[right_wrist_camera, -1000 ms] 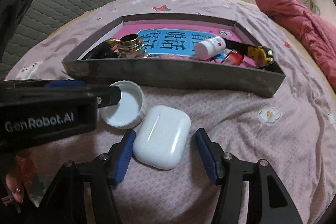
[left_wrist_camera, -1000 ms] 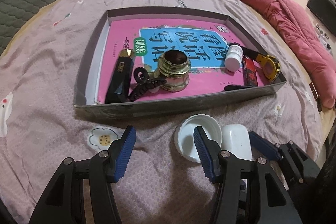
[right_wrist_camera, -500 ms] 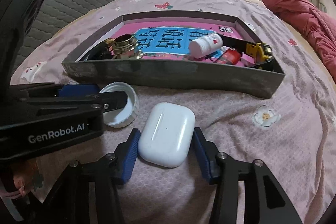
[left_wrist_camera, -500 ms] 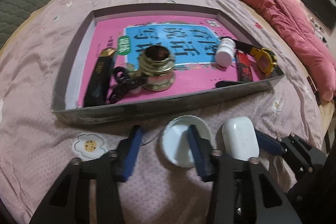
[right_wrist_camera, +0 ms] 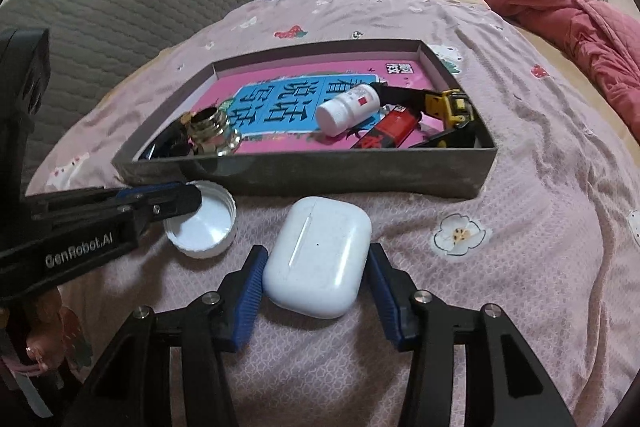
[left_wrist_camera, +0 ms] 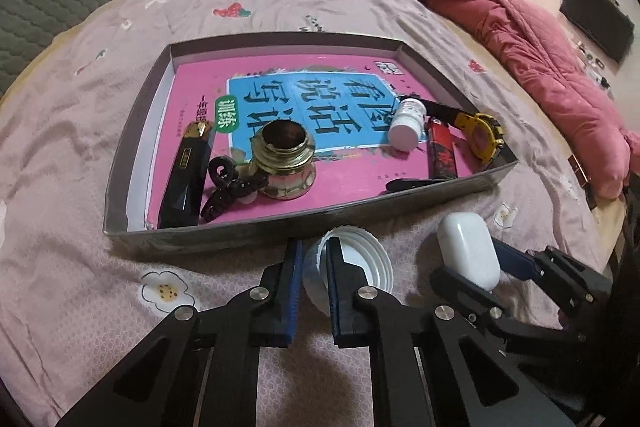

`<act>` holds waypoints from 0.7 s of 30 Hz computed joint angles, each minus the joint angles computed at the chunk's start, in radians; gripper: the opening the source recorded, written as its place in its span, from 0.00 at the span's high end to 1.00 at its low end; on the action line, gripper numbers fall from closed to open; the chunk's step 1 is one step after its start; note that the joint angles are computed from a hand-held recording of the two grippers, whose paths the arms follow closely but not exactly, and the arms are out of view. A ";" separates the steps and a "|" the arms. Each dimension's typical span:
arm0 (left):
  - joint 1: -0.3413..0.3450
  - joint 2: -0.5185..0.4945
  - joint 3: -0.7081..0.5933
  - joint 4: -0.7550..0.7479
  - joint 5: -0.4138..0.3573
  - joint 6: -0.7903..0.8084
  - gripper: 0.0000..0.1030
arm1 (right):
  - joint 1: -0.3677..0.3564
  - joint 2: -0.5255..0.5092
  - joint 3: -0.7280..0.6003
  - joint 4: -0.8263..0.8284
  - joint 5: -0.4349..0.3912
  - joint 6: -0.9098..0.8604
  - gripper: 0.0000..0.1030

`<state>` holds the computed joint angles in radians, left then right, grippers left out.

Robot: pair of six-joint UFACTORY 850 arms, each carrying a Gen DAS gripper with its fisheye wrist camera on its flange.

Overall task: Organize rigid objects
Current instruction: 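Close left gripper on white bottle cap while right grasps white earbud case, then carry white cap over the tray with left gripper while right carries earbud case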

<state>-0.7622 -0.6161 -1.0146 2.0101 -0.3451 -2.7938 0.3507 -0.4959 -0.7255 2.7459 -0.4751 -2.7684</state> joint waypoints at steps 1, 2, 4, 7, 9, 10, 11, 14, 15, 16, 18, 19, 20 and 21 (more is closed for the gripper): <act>-0.001 0.001 0.001 0.013 0.002 -0.006 0.89 | -0.003 0.003 0.002 -0.011 -0.005 0.013 0.51; -0.003 0.001 0.001 0.013 0.001 -0.006 0.89 | -0.004 0.004 0.002 -0.015 -0.007 0.020 0.51; -0.006 0.005 0.005 0.020 -0.004 -0.016 0.89 | -0.007 0.011 0.007 -0.020 -0.019 0.026 0.51; -0.008 0.019 0.020 0.033 -0.022 -0.042 0.89 | -0.009 0.027 0.019 -0.008 -0.038 0.009 0.51; -0.009 0.034 0.031 0.045 -0.031 -0.059 0.89 | -0.010 0.039 0.029 -0.002 -0.056 -0.002 0.51; -0.010 0.041 0.036 0.040 -0.038 -0.056 0.89 | -0.009 0.044 0.033 0.005 -0.061 -0.013 0.51; -0.012 0.049 0.041 0.036 -0.048 -0.053 0.89 | -0.007 0.051 0.038 0.019 -0.071 -0.035 0.51; -0.015 0.071 0.052 0.033 -0.064 -0.050 0.89 | 0.001 0.067 0.044 0.057 -0.089 -0.088 0.51; -0.016 0.075 0.051 0.024 -0.065 -0.042 0.89 | 0.002 0.069 0.043 0.063 -0.093 -0.098 0.51; -0.018 0.078 0.052 0.012 -0.068 -0.028 0.89 | 0.003 0.072 0.043 0.070 -0.098 -0.110 0.51; -0.025 0.085 0.052 -0.026 -0.082 0.016 0.89 | 0.005 0.076 0.043 0.093 -0.109 -0.137 0.51; -0.027 0.089 0.056 -0.030 -0.087 0.019 0.89 | 0.005 0.077 0.042 0.096 -0.112 -0.140 0.51; -0.028 0.095 0.058 -0.028 -0.088 0.016 0.89 | 0.004 0.078 0.042 0.095 -0.115 -0.138 0.51; -0.028 0.099 0.060 -0.031 -0.088 0.019 0.89 | 0.003 0.080 0.041 0.095 -0.116 -0.137 0.51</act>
